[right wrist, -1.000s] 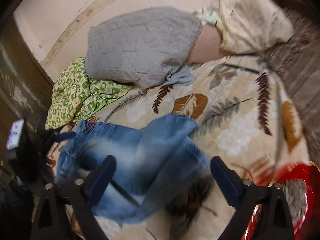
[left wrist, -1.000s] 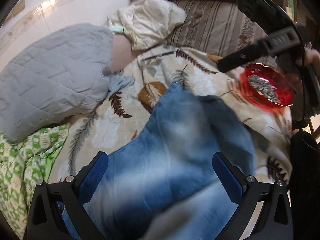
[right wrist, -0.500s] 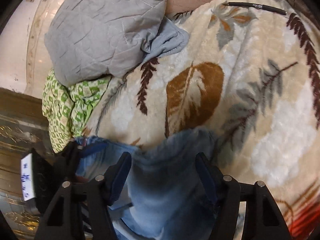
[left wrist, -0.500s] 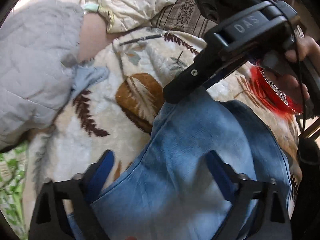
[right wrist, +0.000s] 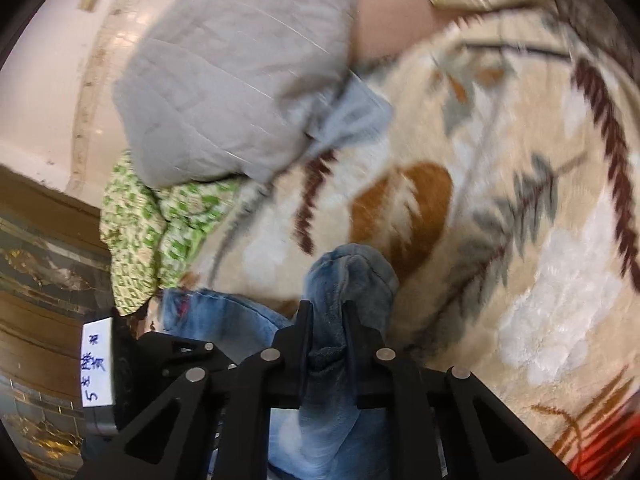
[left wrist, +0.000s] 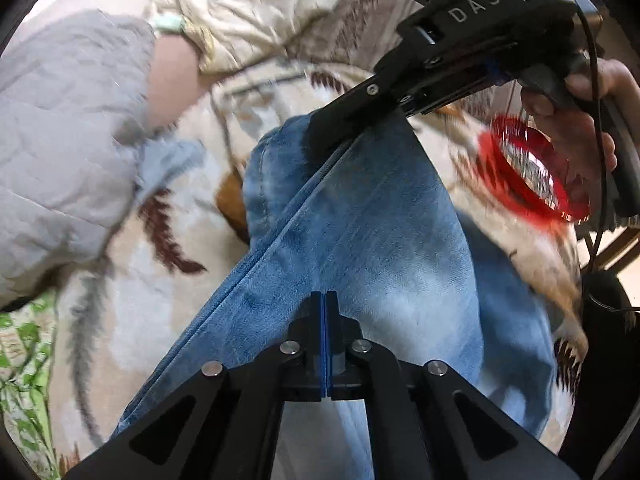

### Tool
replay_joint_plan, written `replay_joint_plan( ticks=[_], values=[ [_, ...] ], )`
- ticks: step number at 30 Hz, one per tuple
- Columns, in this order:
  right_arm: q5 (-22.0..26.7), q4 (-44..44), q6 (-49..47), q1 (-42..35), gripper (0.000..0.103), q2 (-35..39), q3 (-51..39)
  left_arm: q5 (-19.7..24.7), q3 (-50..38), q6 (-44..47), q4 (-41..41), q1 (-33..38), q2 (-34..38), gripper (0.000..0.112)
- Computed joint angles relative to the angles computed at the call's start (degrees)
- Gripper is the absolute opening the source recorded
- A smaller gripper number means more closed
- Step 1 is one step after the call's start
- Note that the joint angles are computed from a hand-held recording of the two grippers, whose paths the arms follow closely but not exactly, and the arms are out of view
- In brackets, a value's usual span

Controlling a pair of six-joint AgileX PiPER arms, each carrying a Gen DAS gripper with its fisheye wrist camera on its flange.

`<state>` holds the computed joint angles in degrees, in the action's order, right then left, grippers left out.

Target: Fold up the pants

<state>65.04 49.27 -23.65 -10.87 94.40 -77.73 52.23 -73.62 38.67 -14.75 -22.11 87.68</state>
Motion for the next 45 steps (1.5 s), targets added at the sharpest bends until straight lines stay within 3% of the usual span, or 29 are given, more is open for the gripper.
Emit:
replay_joint_plan(
  ticks=[7,8,9,10,11,20,23,25,26,29,34,38,40,42,45],
  values=[
    [0.66,-2.93,2.27,0.91,0.015,-3.54,-4.55,0.89,-3.42,0.47,0.25,3.43,-2.6,0.002],
    [0.6,-2.96,2.24,0.97,0.015,-3.64,-4.36,0.45,-3.97,-1.57,2.29,3.46,-2.49,0.025],
    [0.26,-3.13,2.23,1.09,0.015,-3.89,-3.83,-0.08,-3.93,-2.99,4.0,3.35,-2.56,0.076],
    [-0.07,-2.94,2.01,1.15,0.015,-4.09,-3.22,-1.23,-3.14,-4.6,6.15,3.26,-3.33,0.098],
    [-0.11,-2.51,1.69,0.96,0.015,-4.13,-2.78,-3.76,-1.68,-5.79,7.9,3.2,-4.24,0.103],
    [0.19,-0.26,-2.02,-1.24,0.015,-7.0,2.48,1.9,-5.51,4.84,5.1,5.62,2.78,0.103],
    [0.1,-0.21,-2.95,-1.88,0.015,-8.85,4.6,7.5,-8.78,7.11,0.95,7.52,6.33,0.098],
    [-0.19,-0.65,-3.03,-1.89,0.015,-9.39,5.36,11.59,-10.46,8.8,-1.24,8.58,8.14,0.035],
    [-0.36,-1.0,-2.86,-1.68,0.015,-9.36,5.44,11.35,-9.99,8.44,0.09,7.99,7.88,0.004],
    [-1.22,-1.56,-2.05,-0.67,0.015,-8.89,5.36,12.36,-8.18,9.18,3.11,6.68,6.61,0.003],
    [-3.67,-3.3,1.05,1.23,0.015,-8.72,2.39,8.68,-8.65,7.66,6.2,6.44,2.54,0.003],
    [-6.79,-4.57,6.48,0.91,0.015,-9.47,-2.7,5.86,-14.31,4.33,6.53,7.09,1.59,0.003],
    [-12.95,-9.89,13.46,2.78,0.011,-11.95,-3.81,3.9,-15.86,2.57,7.18,7.1,1.39,0.003],
    [-22.28,-17.78,23.22,5.09,0.006,-16.53,-1.89,3.11,-16.61,4.04,3.56,9.01,1.04,0.003],
    [-26.83,-24.35,29.87,9.09,0.006,-18.15,-2.17,0.33,-14.96,1.69,6.2,9.31,1.44,0.003]
  ],
)
